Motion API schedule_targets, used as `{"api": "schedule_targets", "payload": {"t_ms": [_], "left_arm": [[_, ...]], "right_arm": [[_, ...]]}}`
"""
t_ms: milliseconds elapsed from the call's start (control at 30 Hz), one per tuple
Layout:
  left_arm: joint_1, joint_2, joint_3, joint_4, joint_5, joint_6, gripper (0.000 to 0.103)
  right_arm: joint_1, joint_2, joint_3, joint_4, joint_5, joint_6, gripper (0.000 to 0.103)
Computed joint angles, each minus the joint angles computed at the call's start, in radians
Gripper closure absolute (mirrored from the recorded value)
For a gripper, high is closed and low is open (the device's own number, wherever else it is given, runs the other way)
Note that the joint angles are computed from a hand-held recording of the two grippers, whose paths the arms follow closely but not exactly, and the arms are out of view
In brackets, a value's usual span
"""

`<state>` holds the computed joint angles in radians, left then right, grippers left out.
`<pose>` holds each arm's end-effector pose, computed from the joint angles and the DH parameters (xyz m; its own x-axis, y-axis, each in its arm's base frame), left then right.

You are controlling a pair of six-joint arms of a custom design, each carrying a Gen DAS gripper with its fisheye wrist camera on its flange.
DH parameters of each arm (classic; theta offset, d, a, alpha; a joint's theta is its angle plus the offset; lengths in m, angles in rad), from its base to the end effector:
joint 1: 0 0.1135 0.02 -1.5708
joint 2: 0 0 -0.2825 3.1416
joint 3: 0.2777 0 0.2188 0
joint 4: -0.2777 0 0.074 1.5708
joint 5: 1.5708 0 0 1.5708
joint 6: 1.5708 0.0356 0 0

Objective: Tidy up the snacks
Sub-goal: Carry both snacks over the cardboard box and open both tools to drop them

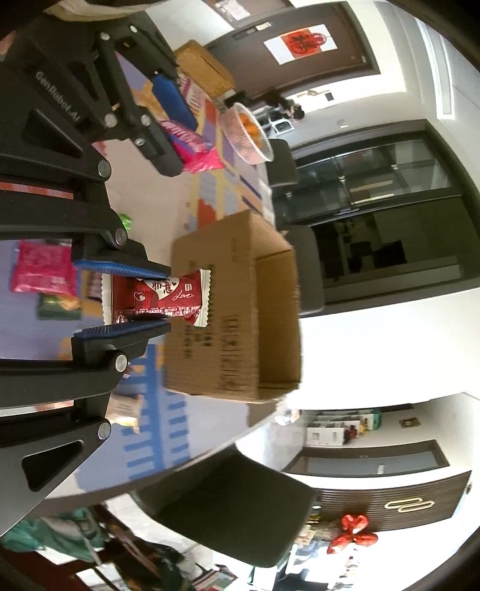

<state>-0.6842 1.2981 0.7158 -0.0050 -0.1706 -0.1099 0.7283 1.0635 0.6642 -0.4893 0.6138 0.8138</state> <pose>0.1925 -0.1492 0.2595 -0.4831 0.2546 -0.8377 0.4632 0.8863 0.0022 0.1367 0.0945 0.2539 -0.5963 0.2644 -0.7580 0.2336 0.9605 0.1513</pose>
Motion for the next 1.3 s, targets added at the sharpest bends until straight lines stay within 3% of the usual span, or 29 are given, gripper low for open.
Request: {"api": "schedule_targets", "payload": {"t_ms": [367, 600, 733, 967, 1167, 1200, 1267, 1300], "left_arm": [[0.046, 0.158, 0.237, -0.029, 0.027, 0.073, 0.054], [0.080, 0.281, 0.453, -0.124, 0.071, 0.109, 0.054], [0.096, 0.398, 0.630, -0.239, 0.096, 0.121, 0.054], [0.099, 0.561, 0.841, -0.374, 0.091, 0.147, 0.054], [0.097, 0.650, 0.933, -0.411, 0.070, 0.145, 0.052], [0.096, 0.655, 0.940, -0.410, 0.060, 0.145, 0.050], [0.090, 0.653, 0.919, -0.380, 0.028, 0.149, 0.034], [0.090, 0.649, 0.910, -0.369, 0.018, 0.152, 0.034]], "right_arm": [[-0.265, 0.072, 0.106, 0.096, -0.139, -0.269, 0.079], [-0.427, 0.159, 0.226, 0.100, -0.255, -0.404, 0.079], [-0.508, 0.227, 0.311, 0.085, -0.318, -0.477, 0.079], [-0.620, 0.340, 0.402, 0.052, -0.436, -0.530, 0.079], [-0.678, 0.426, 0.440, 0.034, -0.505, -0.546, 0.079], [-0.682, 0.438, 0.440, 0.037, -0.504, -0.552, 0.079], [-0.683, 0.453, 0.447, 0.039, -0.493, -0.554, 0.078], [-0.684, 0.457, 0.447, 0.037, -0.488, -0.555, 0.074]]}}
